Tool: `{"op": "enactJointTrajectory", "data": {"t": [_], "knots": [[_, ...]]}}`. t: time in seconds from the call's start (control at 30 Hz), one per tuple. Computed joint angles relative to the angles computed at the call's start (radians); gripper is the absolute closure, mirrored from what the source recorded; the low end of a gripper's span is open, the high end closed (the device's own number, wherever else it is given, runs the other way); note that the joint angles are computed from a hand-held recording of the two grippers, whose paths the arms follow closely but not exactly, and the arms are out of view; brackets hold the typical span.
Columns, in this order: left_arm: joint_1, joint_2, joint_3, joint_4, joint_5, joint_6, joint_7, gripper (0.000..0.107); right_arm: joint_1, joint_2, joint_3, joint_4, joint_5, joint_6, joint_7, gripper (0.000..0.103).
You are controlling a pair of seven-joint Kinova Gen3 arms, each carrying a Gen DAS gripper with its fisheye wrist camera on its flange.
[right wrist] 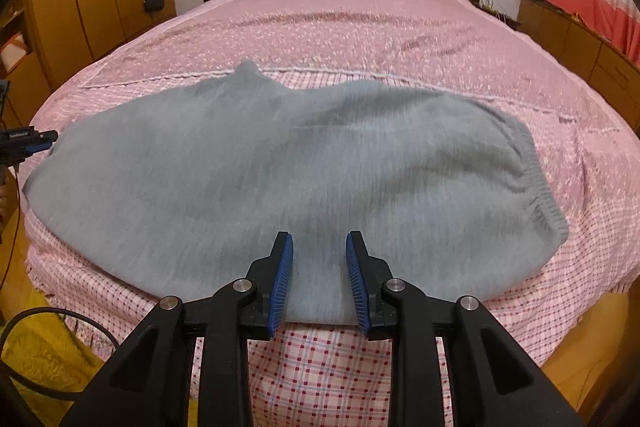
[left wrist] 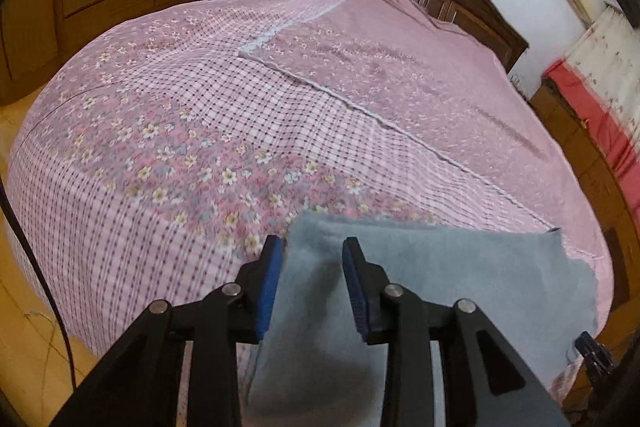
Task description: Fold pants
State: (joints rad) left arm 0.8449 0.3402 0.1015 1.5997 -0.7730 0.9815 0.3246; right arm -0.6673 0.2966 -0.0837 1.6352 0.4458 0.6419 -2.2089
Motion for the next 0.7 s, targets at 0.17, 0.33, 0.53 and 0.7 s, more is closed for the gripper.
{"op": "enactJointTrajectory", "data": {"t": [0.17, 0.33, 0.53, 0.7], "knots": [[-0.034, 0.011, -0.001, 0.009, 0.021, -0.062, -0.053, 0.074, -0.004, 0.010, 0.004, 0.000, 0.006, 0.000, -0.008, 0.074], [-0.029, 0.017, -0.024, 0.017, 0.024, -0.087, -0.041, 0.073, -0.013, 0.019, 0.010, -0.009, 0.019, 0.009, -0.015, 0.074], [-0.012, 0.031, -0.035, 0.013, -0.012, -0.083, -0.048, 0.092, -0.026, 0.028, 0.015, -0.013, 0.040, 0.015, -0.032, 0.074], [0.054, 0.059, -0.049, -0.035, -0.080, 0.003, -0.016, 0.101, -0.026, 0.029, 0.015, -0.014, 0.043, 0.017, -0.035, 0.074]]}}
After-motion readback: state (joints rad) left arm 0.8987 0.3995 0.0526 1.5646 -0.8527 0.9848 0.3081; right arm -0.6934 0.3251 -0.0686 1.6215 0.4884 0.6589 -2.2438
